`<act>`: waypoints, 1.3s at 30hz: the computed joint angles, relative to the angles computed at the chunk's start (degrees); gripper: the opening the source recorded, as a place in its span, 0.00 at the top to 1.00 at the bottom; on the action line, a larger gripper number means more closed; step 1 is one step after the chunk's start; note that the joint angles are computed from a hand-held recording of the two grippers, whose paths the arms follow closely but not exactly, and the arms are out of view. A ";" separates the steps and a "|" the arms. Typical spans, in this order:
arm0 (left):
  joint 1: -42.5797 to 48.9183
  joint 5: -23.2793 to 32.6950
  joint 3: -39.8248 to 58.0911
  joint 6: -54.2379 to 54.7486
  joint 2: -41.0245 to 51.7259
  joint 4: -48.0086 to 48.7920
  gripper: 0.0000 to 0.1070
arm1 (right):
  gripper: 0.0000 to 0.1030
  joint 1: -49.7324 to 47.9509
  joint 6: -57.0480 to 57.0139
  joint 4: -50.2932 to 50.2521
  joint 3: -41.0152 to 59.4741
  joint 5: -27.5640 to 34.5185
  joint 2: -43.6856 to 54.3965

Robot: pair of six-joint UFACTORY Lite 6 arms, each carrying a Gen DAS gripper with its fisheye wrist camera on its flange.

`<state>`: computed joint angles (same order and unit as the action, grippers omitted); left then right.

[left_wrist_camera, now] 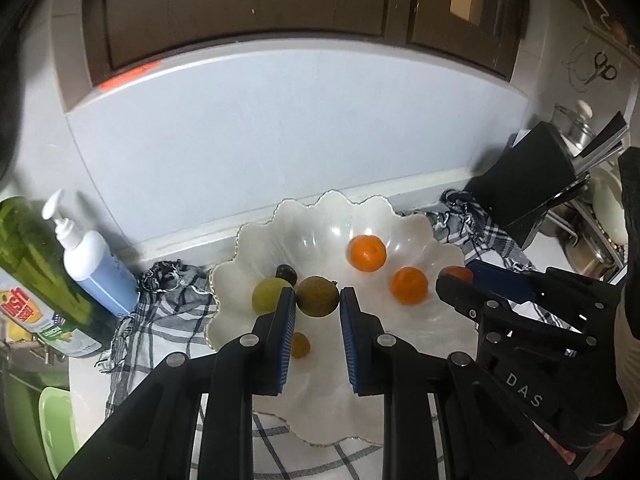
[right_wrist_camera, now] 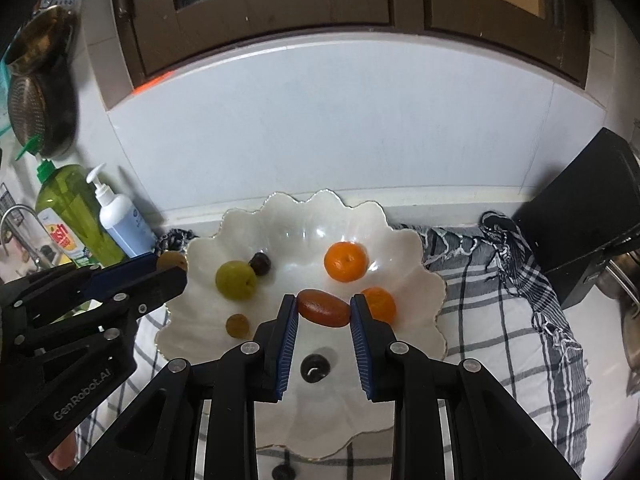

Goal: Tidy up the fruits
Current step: 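Carry the yellow and reddish-brown fruits over the white bowl with both tools, then open both tools to drop the two fruits into the bowl, then move both open tools back over the remaining fruits on the cloth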

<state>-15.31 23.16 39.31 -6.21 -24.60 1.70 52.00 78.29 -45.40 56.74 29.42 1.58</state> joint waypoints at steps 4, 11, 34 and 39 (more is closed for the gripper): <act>0.80 -0.93 2.00 2.61 5.38 -2.51 0.78 | 0.72 -2.22 -4.30 3.26 1.52 -1.27 2.93; 1.85 -2.67 4.44 5.79 13.42 -5.81 0.78 | 0.72 -5.45 -10.73 8.20 3.71 -3.52 7.64; 0.05 -1.08 1.65 -12.38 9.83 12.51 0.46 | 0.60 -6.16 -11.48 10.89 1.14 -3.89 6.00; -2.45 2.15 -1.81 -19.65 2.03 19.91 0.45 | 0.60 -2.81 -6.05 6.72 -1.84 -1.91 0.92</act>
